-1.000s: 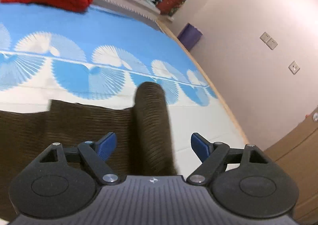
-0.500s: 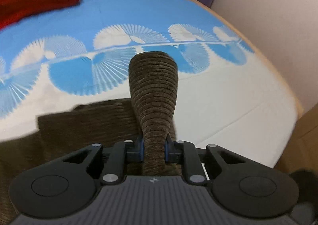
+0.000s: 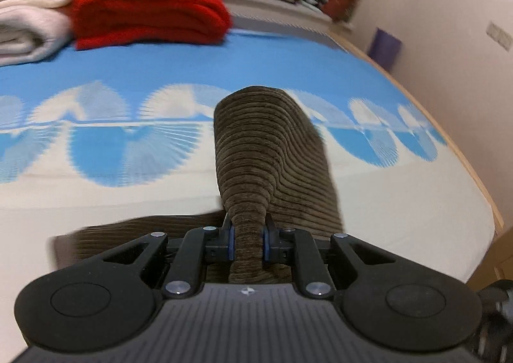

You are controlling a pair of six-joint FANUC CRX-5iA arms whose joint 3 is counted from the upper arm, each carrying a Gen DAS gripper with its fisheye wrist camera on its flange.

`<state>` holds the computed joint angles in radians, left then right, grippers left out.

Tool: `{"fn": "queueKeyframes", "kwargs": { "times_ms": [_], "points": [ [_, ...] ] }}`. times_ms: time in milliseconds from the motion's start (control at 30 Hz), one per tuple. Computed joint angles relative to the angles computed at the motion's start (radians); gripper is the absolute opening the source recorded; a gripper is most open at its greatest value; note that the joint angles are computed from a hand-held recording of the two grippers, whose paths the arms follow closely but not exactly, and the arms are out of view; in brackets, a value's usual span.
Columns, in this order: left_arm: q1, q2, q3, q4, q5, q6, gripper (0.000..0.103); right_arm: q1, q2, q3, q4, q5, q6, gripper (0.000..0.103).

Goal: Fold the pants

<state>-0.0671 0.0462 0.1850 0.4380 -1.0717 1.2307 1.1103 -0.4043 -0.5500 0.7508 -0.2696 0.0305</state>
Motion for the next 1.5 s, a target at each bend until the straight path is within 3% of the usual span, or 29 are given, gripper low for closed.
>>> {"fn": "queueKeyframes", "kwargs": {
  "times_ms": [167, 333, 433, 500, 567, 667, 733, 900, 1000, 1033, 1067, 1100, 1167, 1233, 1267, 1500],
  "points": [
    [0.170, -0.037, -0.053, 0.050, -0.014, -0.074, 0.017, -0.087, 0.061, -0.001, 0.174, 0.011, -0.319, 0.046],
    [0.315, -0.041, -0.095, 0.062, -0.036, -0.067, 0.017, -0.055, 0.179, 0.113, 0.033, -0.122, -0.246, 0.048],
    [0.370, -0.014, -0.095, 0.071, -0.088, -0.066, 0.018, -0.035, 0.259, 0.201, -0.048, -0.191, -0.175, 0.049],
    [0.395, 0.011, -0.107, 0.095, -0.102, -0.057, 0.027, -0.033, 0.308, 0.264, -0.109, -0.229, -0.106, 0.056],
    [0.412, 0.033, -0.117, 0.104, -0.086, 0.004, 0.051, -0.032, 0.359, 0.326, -0.152, -0.272, -0.056, 0.067],
    [0.444, 0.081, -0.147, 0.221, -0.098, 0.023, 0.078, -0.036, 0.426, 0.420, -0.245, -0.348, 0.024, 0.078],
    [0.441, 0.117, -0.138, 0.245, -0.125, 0.045, 0.082, -0.053, 0.481, 0.495, -0.321, -0.396, 0.076, 0.084],
    [0.423, 0.187, -0.102, 0.249, -0.189, 0.043, 0.086, -0.093, 0.561, 0.582, -0.474, -0.392, 0.178, 0.084],
    [0.421, 0.213, -0.092, 0.275, -0.204, 0.040, 0.085, -0.118, 0.605, 0.631, -0.597, -0.373, 0.263, 0.084],
    [0.420, 0.218, -0.088, 0.277, -0.208, 0.043, 0.078, -0.121, 0.618, 0.648, -0.612, -0.374, 0.279, 0.084],
    [0.414, 0.221, -0.090, 0.283, -0.200, 0.038, 0.066, -0.122, 0.629, 0.661, -0.617, -0.373, 0.300, 0.084],
    [0.410, 0.234, -0.083, 0.291, -0.197, 0.031, 0.061, -0.118, 0.635, 0.669, -0.601, -0.378, 0.308, 0.082],
    [0.395, 0.240, -0.059, 0.281, -0.197, 0.023, 0.047, -0.112, 0.650, 0.693, -0.562, -0.400, 0.336, 0.069],
    [0.379, 0.246, -0.022, 0.253, -0.203, 0.035, 0.042, -0.115, 0.655, 0.715, -0.552, -0.421, 0.354, 0.046],
    [0.369, 0.248, -0.005, 0.248, -0.202, 0.050, 0.039, -0.122, 0.651, 0.725, -0.564, -0.421, 0.364, 0.042],
    [0.254, 0.278, 0.050, 0.363, -0.107, 0.086, 0.034, -0.178, 0.559, 0.712, -0.473, -0.411, 0.417, 0.038]
  ]
}}
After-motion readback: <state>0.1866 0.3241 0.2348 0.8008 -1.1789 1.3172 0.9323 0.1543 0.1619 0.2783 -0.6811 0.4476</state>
